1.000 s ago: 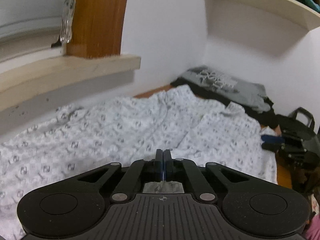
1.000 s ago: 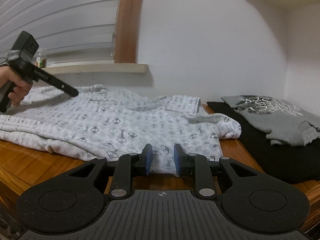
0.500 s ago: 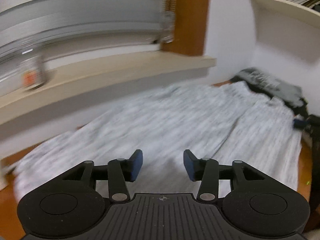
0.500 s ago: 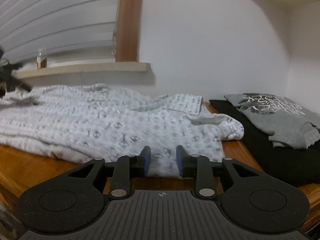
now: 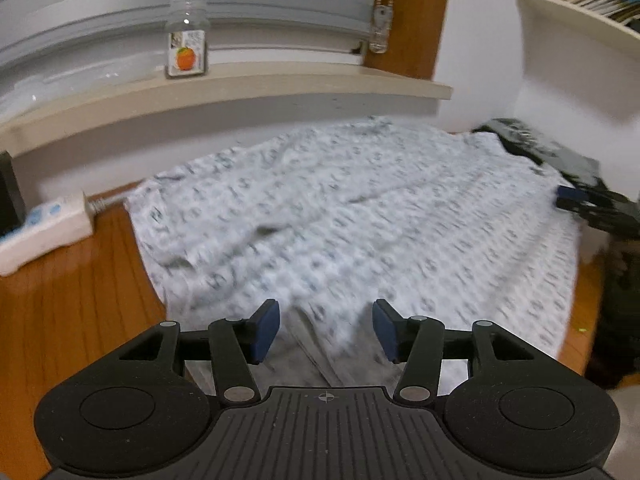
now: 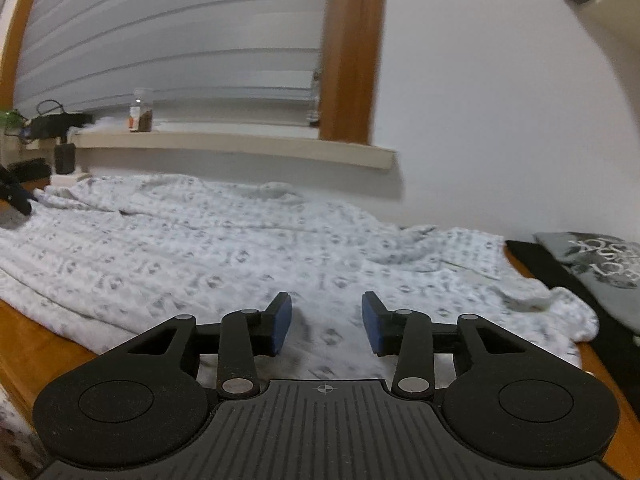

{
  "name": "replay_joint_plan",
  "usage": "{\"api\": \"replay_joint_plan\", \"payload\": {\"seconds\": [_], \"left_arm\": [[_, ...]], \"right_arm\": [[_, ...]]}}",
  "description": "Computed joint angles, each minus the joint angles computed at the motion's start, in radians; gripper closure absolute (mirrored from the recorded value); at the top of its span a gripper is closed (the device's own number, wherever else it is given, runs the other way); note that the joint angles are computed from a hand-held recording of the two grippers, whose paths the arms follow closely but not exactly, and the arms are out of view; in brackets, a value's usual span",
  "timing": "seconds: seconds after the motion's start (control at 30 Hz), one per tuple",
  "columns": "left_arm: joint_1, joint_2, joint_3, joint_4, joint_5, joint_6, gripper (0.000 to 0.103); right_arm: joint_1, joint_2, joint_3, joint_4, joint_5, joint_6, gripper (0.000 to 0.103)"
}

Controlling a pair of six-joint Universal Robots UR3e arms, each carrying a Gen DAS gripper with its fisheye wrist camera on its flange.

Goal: Fold clothes

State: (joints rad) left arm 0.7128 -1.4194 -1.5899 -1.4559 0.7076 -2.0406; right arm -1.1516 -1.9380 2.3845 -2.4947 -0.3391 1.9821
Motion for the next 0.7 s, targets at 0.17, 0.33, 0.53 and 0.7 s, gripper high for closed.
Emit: {"api": "replay_joint_plan", "payload": {"seconds": [0.17, 0.33, 0.53, 0.7], "left_arm": [[0.024, 0.027, -0.055, 0.038, -0.061, -0.013, 0.096], [0.065, 0.058, -0.110, 0.174, -0.133, -0.145, 0.095], [0.140, 0.207, -0.201, 0.077, -0.075, -0.077, 0.056], [0.360, 0.445, -0.191, -0.469, -0.142, 0.288, 0.041]], "right_arm": [[0.054, 0.018, -0.025, -0.001, -0.027, 0.000, 0.062], [0.091, 0.038, -0.061, 0.000, -0.086, 0.018, 0.062], [0.127, 0.054, -0.055, -0.102, -0.144, 0.078, 0.061], [0.132, 0.067, -0.047, -0.145, -0.147, 0.109, 0.060]]}}
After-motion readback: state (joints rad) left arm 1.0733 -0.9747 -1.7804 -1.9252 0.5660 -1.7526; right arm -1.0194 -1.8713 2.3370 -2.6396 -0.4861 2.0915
